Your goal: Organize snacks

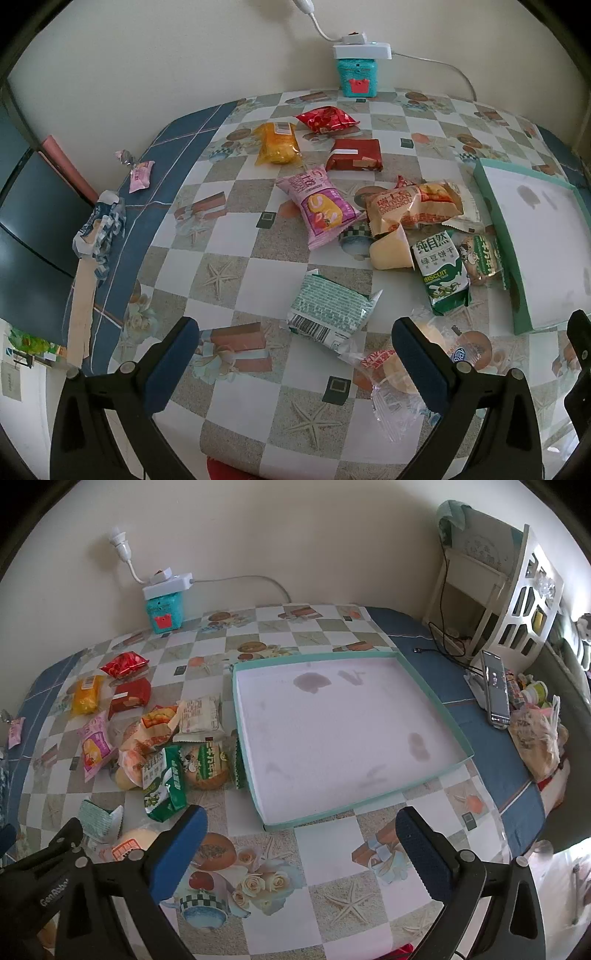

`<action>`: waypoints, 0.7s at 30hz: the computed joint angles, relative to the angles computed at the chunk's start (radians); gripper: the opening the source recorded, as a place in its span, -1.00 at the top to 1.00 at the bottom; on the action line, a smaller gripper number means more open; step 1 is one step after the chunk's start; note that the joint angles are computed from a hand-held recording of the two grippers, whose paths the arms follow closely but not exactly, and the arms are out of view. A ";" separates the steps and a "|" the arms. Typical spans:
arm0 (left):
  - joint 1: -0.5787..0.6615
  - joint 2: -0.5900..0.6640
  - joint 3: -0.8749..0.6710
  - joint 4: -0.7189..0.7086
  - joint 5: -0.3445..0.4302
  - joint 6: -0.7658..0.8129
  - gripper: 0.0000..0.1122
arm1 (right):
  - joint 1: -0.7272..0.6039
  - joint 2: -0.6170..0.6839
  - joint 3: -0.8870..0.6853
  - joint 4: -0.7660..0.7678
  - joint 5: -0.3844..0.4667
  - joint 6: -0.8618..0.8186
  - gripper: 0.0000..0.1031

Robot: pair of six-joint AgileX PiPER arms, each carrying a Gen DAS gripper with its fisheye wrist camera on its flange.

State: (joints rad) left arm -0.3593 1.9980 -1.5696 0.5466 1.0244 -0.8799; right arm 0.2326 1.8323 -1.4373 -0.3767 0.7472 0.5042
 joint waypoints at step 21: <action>0.008 0.022 -0.044 -0.019 0.033 0.014 -0.84 | -0.003 0.001 0.002 0.008 -0.002 -0.006 -1.00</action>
